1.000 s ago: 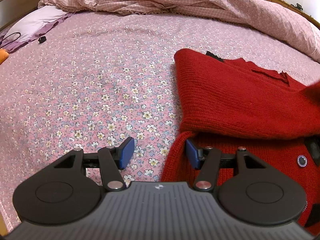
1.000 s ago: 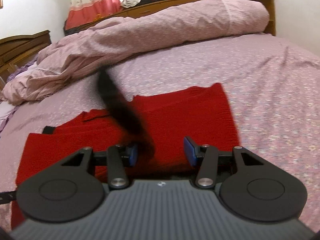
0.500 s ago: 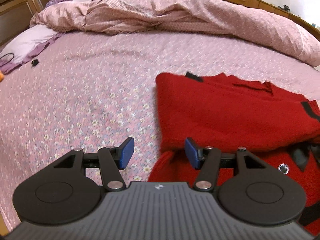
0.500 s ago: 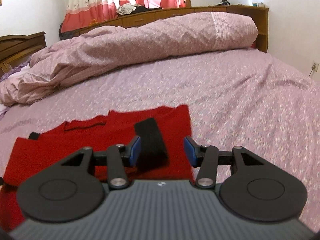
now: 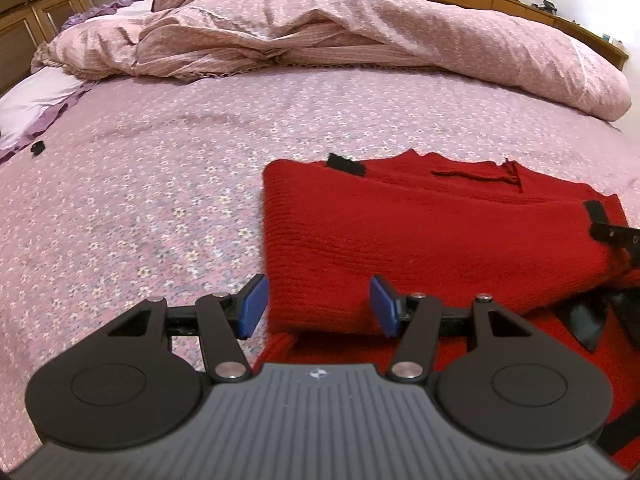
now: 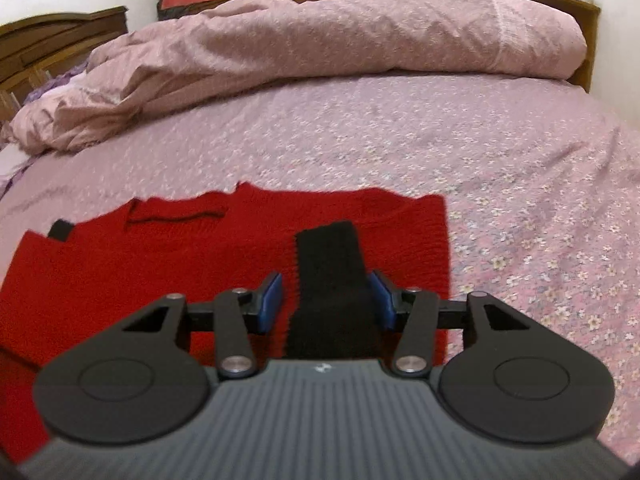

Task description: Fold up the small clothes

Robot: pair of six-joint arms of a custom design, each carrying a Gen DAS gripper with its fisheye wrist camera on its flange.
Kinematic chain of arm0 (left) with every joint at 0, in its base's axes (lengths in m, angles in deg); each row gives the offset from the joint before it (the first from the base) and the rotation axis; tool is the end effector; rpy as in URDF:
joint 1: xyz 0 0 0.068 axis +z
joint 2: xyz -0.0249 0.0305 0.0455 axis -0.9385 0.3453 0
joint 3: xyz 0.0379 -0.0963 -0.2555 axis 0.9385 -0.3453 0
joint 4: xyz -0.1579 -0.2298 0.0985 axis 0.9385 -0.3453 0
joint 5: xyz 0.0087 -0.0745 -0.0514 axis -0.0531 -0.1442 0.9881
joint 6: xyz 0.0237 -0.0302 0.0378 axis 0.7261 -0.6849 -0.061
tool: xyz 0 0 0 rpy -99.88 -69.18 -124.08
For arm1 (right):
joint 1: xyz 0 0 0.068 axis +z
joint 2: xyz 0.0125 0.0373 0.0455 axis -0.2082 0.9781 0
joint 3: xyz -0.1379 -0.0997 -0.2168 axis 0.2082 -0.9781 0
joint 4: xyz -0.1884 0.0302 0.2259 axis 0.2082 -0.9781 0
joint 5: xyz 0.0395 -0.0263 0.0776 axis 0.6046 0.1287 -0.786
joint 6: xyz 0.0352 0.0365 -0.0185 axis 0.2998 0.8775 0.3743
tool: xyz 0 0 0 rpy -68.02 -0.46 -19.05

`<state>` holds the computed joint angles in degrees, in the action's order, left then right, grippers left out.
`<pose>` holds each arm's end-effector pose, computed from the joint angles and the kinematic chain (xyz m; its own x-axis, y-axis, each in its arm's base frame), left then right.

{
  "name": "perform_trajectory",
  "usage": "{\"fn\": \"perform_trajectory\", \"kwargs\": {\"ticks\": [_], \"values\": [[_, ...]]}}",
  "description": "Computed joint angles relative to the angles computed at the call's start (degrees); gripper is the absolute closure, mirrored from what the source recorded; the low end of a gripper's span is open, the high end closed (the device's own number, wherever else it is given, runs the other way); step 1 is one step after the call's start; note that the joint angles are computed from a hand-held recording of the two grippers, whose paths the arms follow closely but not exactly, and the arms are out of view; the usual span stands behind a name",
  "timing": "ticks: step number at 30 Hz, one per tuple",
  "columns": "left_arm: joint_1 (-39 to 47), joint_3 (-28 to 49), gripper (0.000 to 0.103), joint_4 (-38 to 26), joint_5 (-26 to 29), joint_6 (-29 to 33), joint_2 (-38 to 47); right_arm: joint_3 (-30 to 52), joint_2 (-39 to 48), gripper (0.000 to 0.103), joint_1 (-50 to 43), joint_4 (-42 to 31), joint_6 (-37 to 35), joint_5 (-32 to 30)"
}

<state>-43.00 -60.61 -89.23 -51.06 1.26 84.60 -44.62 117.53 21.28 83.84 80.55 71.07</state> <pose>0.1045 0.0421 0.1623 -0.6827 -0.0897 -0.7252 -0.1085 0.9939 -0.0209 0.1908 0.1117 0.1217 -0.6195 0.0203 -0.7847 -0.0940 0.9906 0.0998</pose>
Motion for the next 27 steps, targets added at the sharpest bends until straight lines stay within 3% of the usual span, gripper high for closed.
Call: {"fn": "perform_trajectory", "kwargs": {"ticks": [2, 3, 5, 10, 14, 20, 27], "values": [[-1.5, -0.3, 0.041, 1.1, -0.4, -1.0, 0.3, 0.2, 0.1, 0.069, 1.7, -0.3, -0.6, 2.1], [-2.4, -0.5, 0.041, 1.6, -0.4, -1.6, 0.1, 0.1, -0.7, 0.084, 2.0, -0.7, -0.7, 2.7], [-4.1, -1.0, 0.041, 2.6, -0.7, -2.9, -0.5, -0.8, -4.2, 0.088, 1.7, -1.7, -0.3, 2.6], [-10.8, -2.4, 0.041, 6.4, -4.1, -6.5, -1.0, -2.4, -14.3, 0.091, 5.5, -3.5, -2.9, 9.8], [-17.7, -3.9, 0.041, 14.1, -10.2, -9.0, 2.3, -1.9, -16.2, 0.091, 7.3, -2.4, -5.2, 18.3], [-22.5, -4.3, 0.041, 31.4, -17.2, -9.2, 20.7, -1.6, -8.1, 0.091, 1.2, -0.5, -5.0, 15.0], [-21.0, -3.2, 0.032, 42.0, -17.8, -7.8, 33.2, -4.0, 1.9, 0.087, -3.7, 7.9, -3.0, 9.7]]}}
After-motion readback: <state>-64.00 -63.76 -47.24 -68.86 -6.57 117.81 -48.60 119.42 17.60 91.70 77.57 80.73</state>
